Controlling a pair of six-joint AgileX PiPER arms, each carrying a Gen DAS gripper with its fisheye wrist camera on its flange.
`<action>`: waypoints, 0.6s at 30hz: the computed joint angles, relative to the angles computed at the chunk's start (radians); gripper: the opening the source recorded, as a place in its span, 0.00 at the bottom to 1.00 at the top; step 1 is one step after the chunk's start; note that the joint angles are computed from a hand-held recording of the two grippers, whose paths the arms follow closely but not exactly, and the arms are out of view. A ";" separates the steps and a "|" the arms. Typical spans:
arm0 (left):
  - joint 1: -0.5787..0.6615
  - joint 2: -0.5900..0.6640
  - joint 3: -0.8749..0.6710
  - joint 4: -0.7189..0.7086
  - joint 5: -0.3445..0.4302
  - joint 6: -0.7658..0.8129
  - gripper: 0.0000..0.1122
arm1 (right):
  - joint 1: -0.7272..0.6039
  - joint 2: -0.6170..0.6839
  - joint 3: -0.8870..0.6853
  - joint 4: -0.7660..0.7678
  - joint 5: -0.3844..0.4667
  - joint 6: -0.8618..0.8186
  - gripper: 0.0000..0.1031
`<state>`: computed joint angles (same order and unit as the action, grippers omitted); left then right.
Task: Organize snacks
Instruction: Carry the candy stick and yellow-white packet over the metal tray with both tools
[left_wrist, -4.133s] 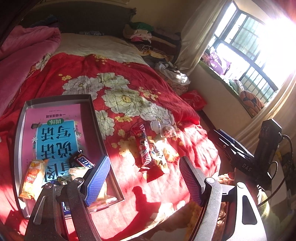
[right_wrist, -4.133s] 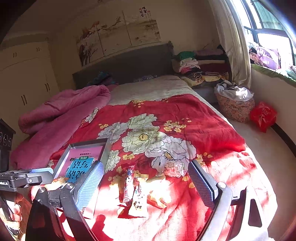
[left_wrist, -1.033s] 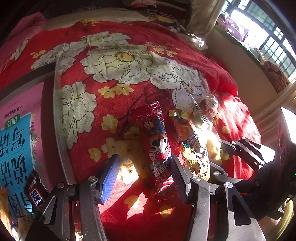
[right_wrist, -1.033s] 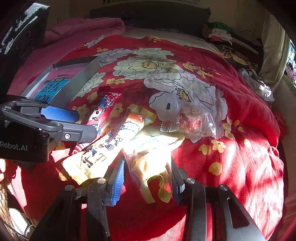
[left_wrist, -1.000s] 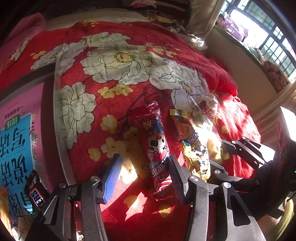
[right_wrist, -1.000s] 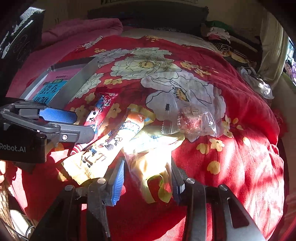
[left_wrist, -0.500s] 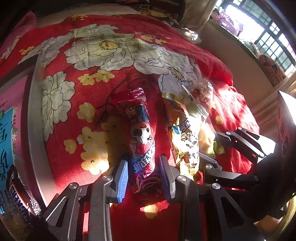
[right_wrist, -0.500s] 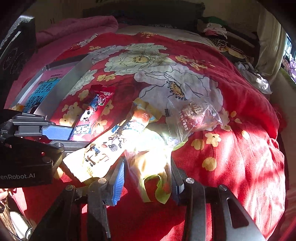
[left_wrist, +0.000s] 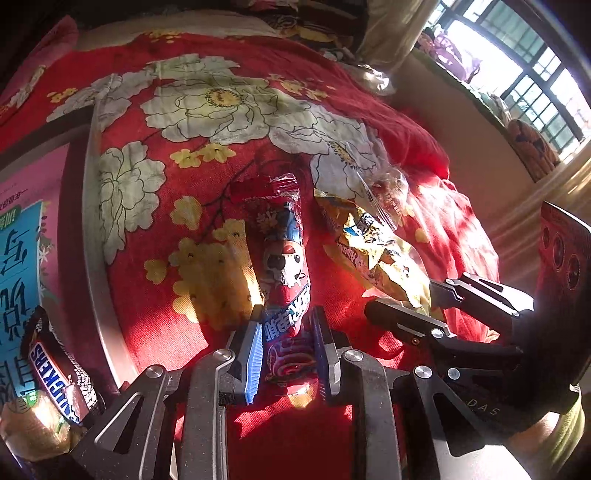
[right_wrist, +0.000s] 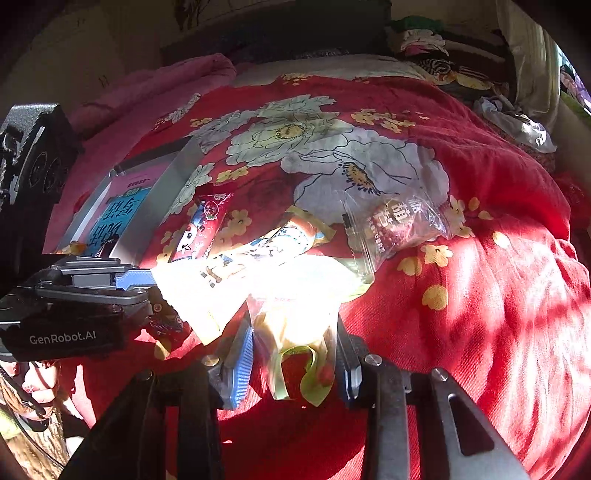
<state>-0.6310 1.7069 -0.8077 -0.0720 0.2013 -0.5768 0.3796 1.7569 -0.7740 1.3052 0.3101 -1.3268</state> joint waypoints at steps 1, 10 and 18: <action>-0.001 -0.019 0.015 0.015 0.000 -0.018 0.22 | 0.002 -0.012 0.010 0.022 0.010 -0.020 0.36; -0.001 -0.214 0.129 0.232 0.050 -0.269 0.22 | 0.078 -0.059 0.047 0.075 0.081 -0.051 0.36; -0.011 -0.341 0.174 0.394 0.121 -0.450 0.22 | 0.171 -0.085 0.071 0.114 0.087 -0.070 0.36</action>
